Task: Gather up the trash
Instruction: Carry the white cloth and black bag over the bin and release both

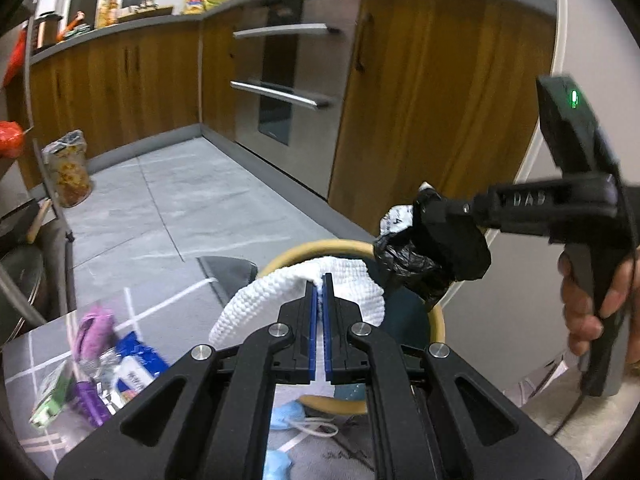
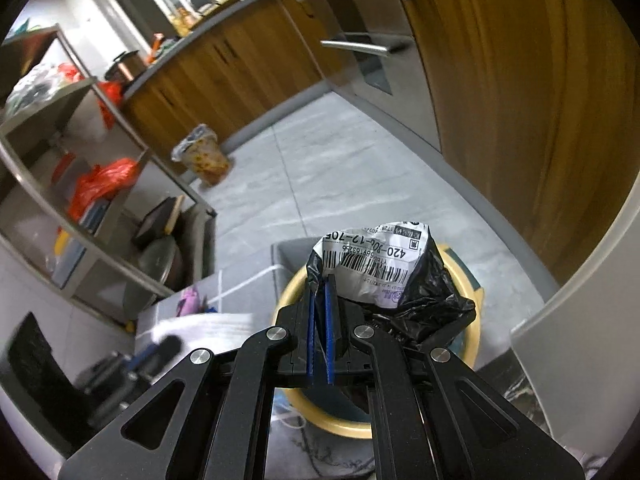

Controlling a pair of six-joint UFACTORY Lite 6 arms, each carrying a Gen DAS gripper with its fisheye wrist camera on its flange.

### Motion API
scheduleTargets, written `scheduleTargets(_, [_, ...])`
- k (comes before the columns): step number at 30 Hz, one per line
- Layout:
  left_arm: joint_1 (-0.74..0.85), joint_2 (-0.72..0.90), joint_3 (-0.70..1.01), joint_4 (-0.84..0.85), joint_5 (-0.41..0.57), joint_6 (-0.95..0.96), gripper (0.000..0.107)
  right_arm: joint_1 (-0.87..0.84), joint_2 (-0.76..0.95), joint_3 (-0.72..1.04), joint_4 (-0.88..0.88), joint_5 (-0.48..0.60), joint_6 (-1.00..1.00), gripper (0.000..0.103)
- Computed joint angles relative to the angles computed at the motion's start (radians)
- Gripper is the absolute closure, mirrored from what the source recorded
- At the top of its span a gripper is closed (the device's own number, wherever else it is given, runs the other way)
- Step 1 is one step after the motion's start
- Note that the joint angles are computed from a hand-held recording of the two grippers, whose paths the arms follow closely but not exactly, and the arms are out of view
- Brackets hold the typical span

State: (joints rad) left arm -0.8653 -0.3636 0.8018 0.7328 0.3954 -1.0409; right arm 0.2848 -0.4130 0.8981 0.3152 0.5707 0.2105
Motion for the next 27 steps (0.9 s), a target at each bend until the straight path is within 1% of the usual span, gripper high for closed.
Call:
scheduleTargets(5, [0.01, 0.187, 0.042, 0.136, -0.098, -0.14, 0.105, 0.008, 0.083, 0.022, -0.038, -0.015, 0.034, 0.097])
scheduleTargets(8, [0.017, 0.25, 0.051, 0.201, -0.128, -0.195, 0.105, 0.039, 0.142, 0.05, -0.129, -0.032, 0.097, 0.097])
scheduleTargets(11, [0.029, 0.285, 0.053, 0.235, -0.155, -0.229, 0.105, 0.063, 0.179, 0.065, -0.188, -0.038, 0.146, 0.097])
scheduleTargets(14, [0.044, 0.296, 0.051, 0.213, -0.18, -0.21, 0.105, 0.06, 0.183, 0.063, -0.195, -0.045, 0.157, 0.097])
scheduleTargets(16, [0.042, 0.297, 0.051, 0.236, -0.178, -0.233, 0.105, 0.052, 0.179, 0.064, -0.186, -0.047, 0.151, 0.097])
scheduleTargets(18, [0.042, 0.304, 0.052, 0.246, -0.179, -0.242, 0.105, 0.061, 0.181, 0.068, -0.215, -0.052, 0.185, 0.097])
scheduleTargets(20, [0.041, 0.306, 0.053, 0.243, -0.177, -0.236, 0.102, 0.062, 0.188, 0.075, -0.228, -0.052, 0.195, 0.096])
scheduleTargets(22, [0.028, 0.318, 0.063, 0.268, -0.161, -0.261, 0.096, 0.058, 0.189, 0.079, -0.243, -0.05, 0.204, 0.095])
scheduleTargets(23, [0.025, 0.318, 0.062, 0.279, -0.157, -0.27, 0.094, 0.06, 0.187, 0.079, -0.252, -0.052, 0.215, 0.092])
scheduleTargets(25, [0.013, 0.311, 0.06, 0.296, -0.14, -0.286, 0.088, 0.062, 0.182, 0.081, -0.269, -0.053, 0.23, 0.084])
scheduleTargets(26, [0.011, 0.304, 0.055, 0.308, -0.133, -0.298, 0.086, 0.063, 0.18, 0.081, -0.281, -0.053, 0.241, 0.078])
scheduleTargets(27, [0.01, 0.3, 0.054, 0.317, -0.128, -0.307, 0.081, 0.068, 0.177, 0.08, -0.302, -0.053, 0.262, 0.074])
